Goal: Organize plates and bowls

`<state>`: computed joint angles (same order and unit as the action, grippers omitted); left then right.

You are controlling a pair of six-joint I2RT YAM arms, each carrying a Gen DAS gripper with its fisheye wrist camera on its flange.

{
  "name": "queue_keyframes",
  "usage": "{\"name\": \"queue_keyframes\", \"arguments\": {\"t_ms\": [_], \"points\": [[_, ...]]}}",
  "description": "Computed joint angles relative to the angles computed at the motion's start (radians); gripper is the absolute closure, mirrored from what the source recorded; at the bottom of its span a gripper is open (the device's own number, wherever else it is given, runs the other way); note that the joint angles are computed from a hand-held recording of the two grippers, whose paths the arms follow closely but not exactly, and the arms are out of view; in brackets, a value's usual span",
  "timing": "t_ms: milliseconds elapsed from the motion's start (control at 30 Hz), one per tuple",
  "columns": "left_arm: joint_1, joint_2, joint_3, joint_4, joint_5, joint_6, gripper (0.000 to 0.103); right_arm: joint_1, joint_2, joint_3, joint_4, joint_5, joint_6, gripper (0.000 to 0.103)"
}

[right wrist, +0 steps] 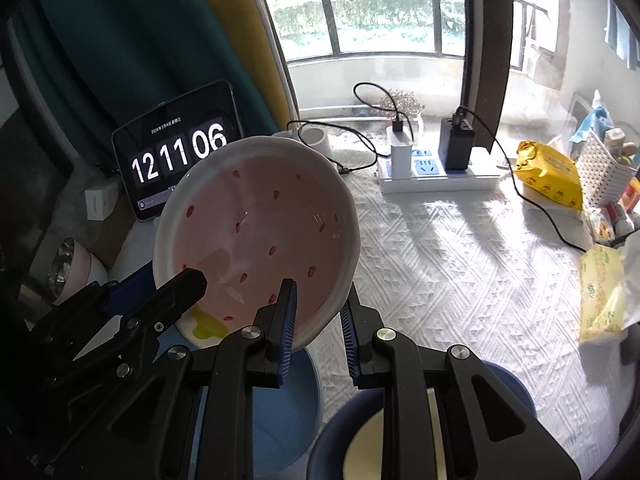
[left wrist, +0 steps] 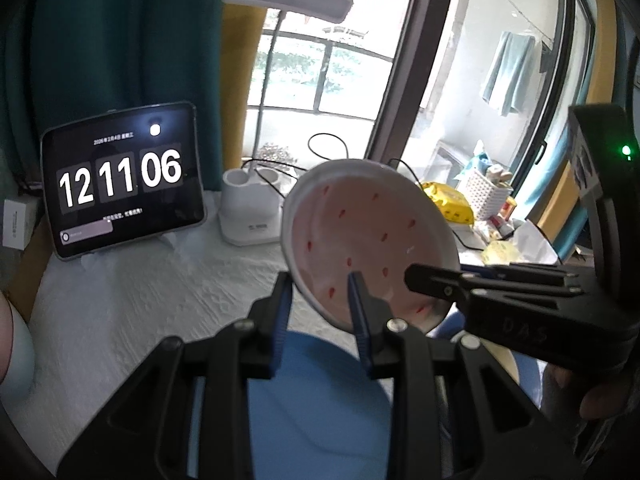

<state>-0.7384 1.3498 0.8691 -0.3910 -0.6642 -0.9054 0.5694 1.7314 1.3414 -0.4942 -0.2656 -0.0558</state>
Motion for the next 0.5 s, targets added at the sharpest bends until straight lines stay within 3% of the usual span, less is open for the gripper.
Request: {"name": "queue_keyframes", "arguments": {"t_ms": [500], "points": [[-0.135,0.12,0.15,-0.064,-0.063,-0.047,0.074,-0.118,-0.166,-0.148,0.009,-0.046,-0.053,0.08]]}}
